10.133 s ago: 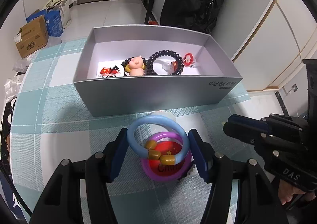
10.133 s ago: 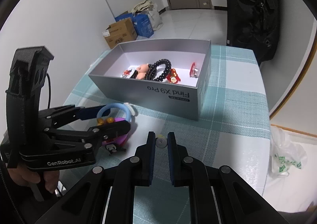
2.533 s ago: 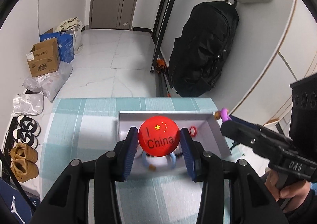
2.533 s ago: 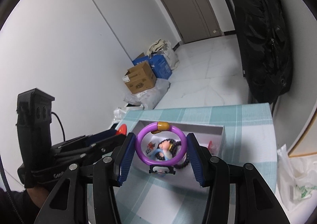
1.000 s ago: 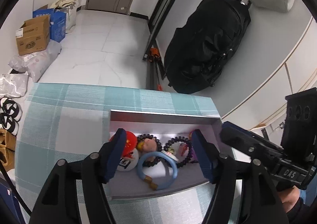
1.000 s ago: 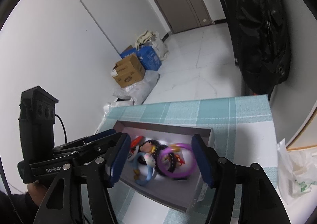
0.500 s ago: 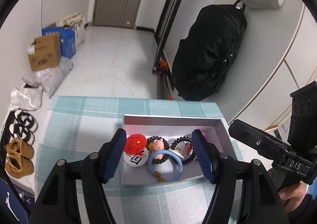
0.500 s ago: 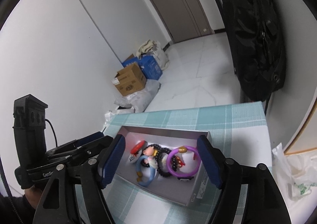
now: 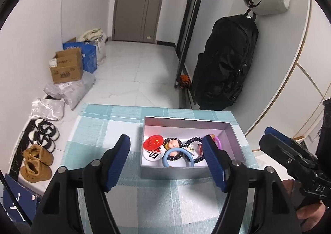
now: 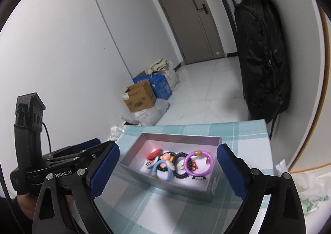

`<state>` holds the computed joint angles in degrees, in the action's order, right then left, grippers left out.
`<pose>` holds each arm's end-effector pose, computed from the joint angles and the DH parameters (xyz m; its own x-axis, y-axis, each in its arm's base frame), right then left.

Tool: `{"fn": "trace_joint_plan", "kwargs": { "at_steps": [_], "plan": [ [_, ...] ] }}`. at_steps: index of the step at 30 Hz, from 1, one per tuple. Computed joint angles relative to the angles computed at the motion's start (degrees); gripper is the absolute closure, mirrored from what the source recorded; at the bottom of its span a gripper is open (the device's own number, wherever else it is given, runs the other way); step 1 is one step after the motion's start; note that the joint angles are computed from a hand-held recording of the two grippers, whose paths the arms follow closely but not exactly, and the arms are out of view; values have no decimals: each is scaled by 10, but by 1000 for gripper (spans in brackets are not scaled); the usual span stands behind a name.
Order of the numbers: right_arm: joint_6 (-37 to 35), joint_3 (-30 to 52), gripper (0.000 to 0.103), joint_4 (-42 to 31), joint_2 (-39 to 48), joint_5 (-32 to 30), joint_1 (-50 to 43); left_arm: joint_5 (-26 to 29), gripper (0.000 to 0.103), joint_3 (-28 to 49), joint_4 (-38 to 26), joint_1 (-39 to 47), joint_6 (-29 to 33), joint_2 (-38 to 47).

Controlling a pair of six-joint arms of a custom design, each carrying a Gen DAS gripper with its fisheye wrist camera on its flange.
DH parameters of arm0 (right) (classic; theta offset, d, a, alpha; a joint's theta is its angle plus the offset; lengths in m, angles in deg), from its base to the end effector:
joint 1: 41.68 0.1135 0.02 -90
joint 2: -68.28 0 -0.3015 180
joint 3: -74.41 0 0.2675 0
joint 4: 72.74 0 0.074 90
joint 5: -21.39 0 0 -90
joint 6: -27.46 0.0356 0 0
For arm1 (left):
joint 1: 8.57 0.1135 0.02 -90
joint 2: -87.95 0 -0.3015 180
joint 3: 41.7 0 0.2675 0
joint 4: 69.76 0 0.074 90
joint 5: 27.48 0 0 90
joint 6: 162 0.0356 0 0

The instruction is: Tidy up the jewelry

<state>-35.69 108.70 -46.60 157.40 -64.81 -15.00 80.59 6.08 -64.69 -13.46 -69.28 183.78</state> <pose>0.2383 0.1171 0.1437 -0.5616 0.2222 -0.7970 -0.1596 0.9161 0.3678 0.3063 -0.0373 0.1410 -0.6639 0.1021 -0.7408 0.3390 0.9241 -0.1765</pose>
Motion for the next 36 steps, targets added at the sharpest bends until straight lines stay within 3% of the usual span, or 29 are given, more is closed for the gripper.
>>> {"fn": "trace_joint_plan", "kwargs": {
  "at_steps": [13,36],
  "plan": [
    [-14,-47,2,-15,-83,94,84,-36,33,-88,60,6,-18,-62],
    [14,-70,1,-15,-96,135,121,-38,33,-125,94,8,-18,-89]
  ]
}}
